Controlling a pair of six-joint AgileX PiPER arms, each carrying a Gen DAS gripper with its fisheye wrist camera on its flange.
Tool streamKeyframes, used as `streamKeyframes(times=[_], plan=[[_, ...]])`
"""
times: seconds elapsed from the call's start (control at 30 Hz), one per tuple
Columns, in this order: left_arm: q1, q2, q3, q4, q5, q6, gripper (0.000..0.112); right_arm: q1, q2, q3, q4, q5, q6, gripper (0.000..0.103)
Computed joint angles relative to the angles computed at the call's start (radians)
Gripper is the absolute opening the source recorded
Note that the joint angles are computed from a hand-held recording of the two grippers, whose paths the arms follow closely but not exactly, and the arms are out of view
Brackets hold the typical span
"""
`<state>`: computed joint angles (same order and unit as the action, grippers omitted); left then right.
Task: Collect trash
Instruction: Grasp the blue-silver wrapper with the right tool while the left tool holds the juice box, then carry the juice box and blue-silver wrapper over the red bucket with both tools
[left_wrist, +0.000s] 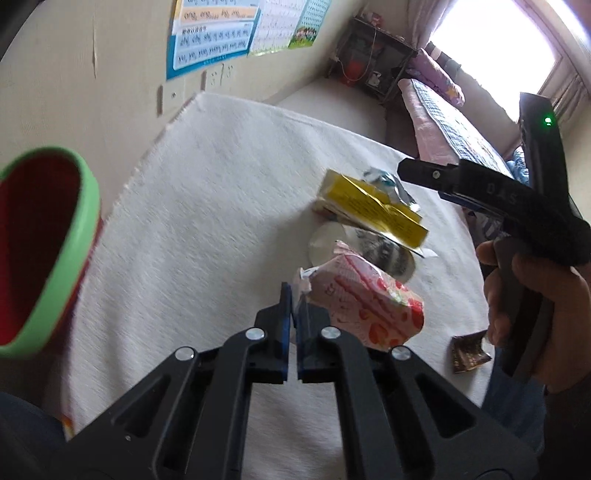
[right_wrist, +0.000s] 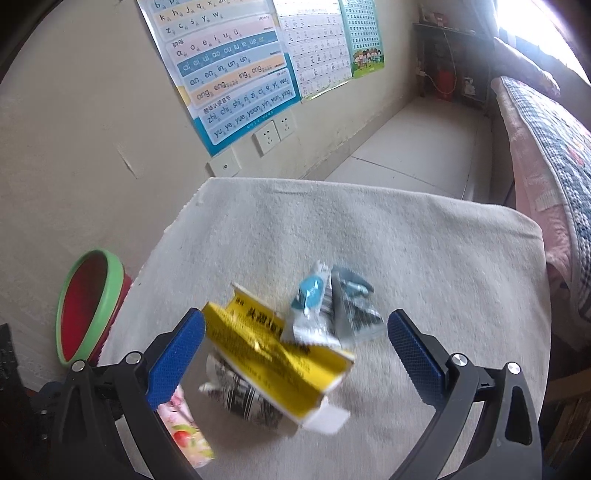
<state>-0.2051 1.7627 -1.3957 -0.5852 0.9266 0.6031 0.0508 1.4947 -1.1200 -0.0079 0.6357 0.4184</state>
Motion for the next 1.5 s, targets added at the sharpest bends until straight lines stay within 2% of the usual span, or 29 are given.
streamKeyframes(times=[0.1, 0.27, 0.33, 0.37, 0.5, 0.53, 0.8, 1.5], plan=[[0.026, 0.011, 0.002, -0.036, -0.011, 0.032, 0.002, -0.009, 0.044, -0.028, -0.026, 0.006, 0.026, 0.095], [0.053, 0.028, 0.005, -0.069, -0.008, 0.06, 0.002, -0.035, 0.109, -0.059, -0.01, 0.023, 0.024, 0.08], [0.055, 0.032, 0.0, -0.074, -0.004, 0.066, 0.002, -0.041, 0.132, -0.07, 0.004, 0.033, 0.009, 0.064], [0.055, 0.034, -0.002, -0.075, -0.003, 0.07, 0.002, -0.044, 0.14, -0.073, 0.012, 0.036, -0.001, 0.06], [0.061, 0.03, 0.007, -0.086, -0.012, 0.09, 0.002, -0.046, 0.137, -0.071, -0.001, 0.034, 0.011, 0.025], [0.063, 0.029, 0.008, -0.087, -0.011, 0.091, 0.002, -0.046, 0.134, -0.07, -0.001, 0.035, 0.012, 0.022], [0.06, -0.004, 0.036, -0.084, -0.03, 0.097, 0.002, -0.041, 0.054, -0.017, -0.026, 0.017, 0.041, 0.02], [0.056, -0.148, 0.108, -0.028, -0.058, 0.065, 0.002, 0.058, -0.211, 0.072, -0.129, 0.087, 0.173, 0.02]])
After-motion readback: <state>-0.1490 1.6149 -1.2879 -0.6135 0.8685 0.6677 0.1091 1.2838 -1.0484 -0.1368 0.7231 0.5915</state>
